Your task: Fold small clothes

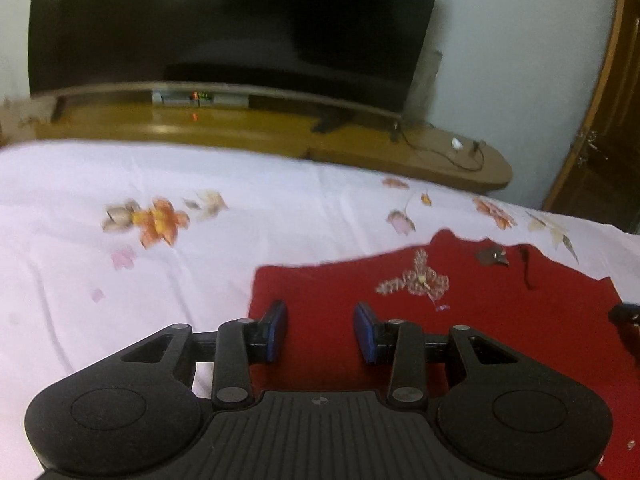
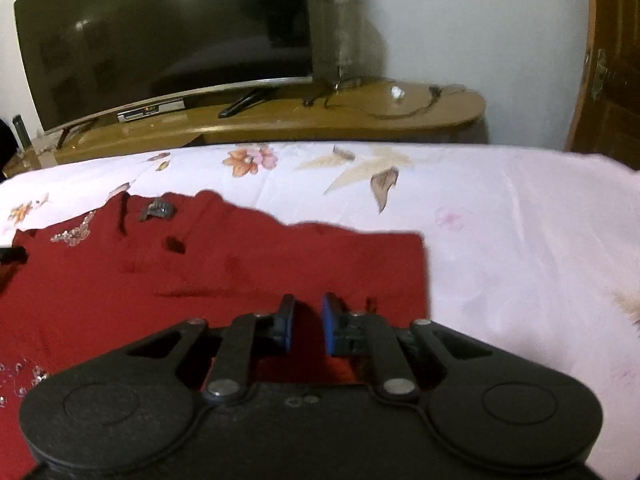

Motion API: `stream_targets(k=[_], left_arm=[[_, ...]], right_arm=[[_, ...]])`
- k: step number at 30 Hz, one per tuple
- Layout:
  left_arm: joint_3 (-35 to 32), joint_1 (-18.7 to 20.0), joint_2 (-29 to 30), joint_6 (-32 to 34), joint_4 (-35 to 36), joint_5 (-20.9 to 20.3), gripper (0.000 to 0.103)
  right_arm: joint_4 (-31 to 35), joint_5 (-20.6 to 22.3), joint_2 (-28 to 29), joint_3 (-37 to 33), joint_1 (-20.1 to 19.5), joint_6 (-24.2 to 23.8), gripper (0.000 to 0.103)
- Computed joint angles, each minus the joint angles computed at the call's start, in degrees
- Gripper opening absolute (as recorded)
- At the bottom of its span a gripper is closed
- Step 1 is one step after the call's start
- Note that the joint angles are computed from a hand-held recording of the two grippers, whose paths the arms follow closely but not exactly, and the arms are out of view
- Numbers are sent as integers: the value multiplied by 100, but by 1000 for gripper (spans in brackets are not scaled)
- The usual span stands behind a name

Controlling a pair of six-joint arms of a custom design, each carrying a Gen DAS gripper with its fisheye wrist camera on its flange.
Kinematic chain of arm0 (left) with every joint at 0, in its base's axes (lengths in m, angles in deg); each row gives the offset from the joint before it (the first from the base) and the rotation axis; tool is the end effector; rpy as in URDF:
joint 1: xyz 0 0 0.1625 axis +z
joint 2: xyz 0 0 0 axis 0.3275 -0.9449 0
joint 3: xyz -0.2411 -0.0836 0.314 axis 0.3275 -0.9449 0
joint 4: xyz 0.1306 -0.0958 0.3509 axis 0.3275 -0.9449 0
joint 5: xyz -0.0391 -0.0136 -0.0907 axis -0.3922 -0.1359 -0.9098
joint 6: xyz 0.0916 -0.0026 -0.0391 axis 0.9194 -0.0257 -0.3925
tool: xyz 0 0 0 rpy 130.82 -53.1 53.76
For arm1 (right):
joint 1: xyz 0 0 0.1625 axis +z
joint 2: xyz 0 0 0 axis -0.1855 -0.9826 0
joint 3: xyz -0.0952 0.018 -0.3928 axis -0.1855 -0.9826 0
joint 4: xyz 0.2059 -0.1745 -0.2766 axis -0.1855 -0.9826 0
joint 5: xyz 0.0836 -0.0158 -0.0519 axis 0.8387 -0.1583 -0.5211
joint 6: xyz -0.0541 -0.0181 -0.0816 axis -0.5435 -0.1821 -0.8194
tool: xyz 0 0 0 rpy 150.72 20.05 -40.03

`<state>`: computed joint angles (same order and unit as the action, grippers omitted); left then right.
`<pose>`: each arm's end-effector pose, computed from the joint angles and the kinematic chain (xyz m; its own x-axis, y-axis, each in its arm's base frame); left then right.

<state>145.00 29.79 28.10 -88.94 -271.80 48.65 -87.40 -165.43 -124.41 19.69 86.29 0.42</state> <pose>-0.2314 -0.6084 0.0050 -0.7710 -0.3404 -0.5382 0.3033 0.5468 -0.7804 -0.0571 -0.7466 0.3042 -0.6256 -0.4835 0.6122 -0.7542 0.5756 -0.3160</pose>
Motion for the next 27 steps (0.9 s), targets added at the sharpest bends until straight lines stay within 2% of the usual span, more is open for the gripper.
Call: stream_targets(k=[1,3,5,9,11,13,15,16,18,21,22,23,24,25,27], left_arm=[[-9,17,10,-12,108,4,41],[-27,93,-65,-292,705,27,42],[-91,115,-74,-327,867,53,43],[-40,120,-152,-466,1001,52,43],[-68,15,-176,-833,1398,346,43],[-166,-195,9,-450,993,658,45],[-511,-325,401,481,188,625,56],[-729,-360,590,813,43,605,60],[-1113,-373,868,981,354,427,61],[-1345,-336,1054,778,1256,467,67],[-1321,-354,1096,823,1175,573,77],[-1190,-347,1037,628,1177,657,83],[-910,-315,849,193,1215,603,90],[-608,-291,648,-271,1224,580,90],[-193,-272,406,-529,1044,550,90]], right_arm=[[-190,196,-99,190,-32,-110,26],[-219,378,-187,337,-62,-212,27],[-278,-63,66,134,-48,-386,25],[66,26,89,-112,-77,-166,25],[48,-10,32,-51,-56,-161,25],[-85,234,-174,192,-62,-136,30],[-58,732,-434,522,-126,-299,35],[78,757,-489,602,-103,-356,34],[283,730,-503,713,-53,-620,33],[25,428,-487,1031,-44,-1389,35],[-175,318,-443,1073,-64,-1588,38],[-272,422,-443,1085,-144,-1671,45],[-288,482,-428,1001,-197,-1568,47],[-240,466,-404,865,-222,-1472,47],[-116,436,-379,625,-275,-1342,47]])
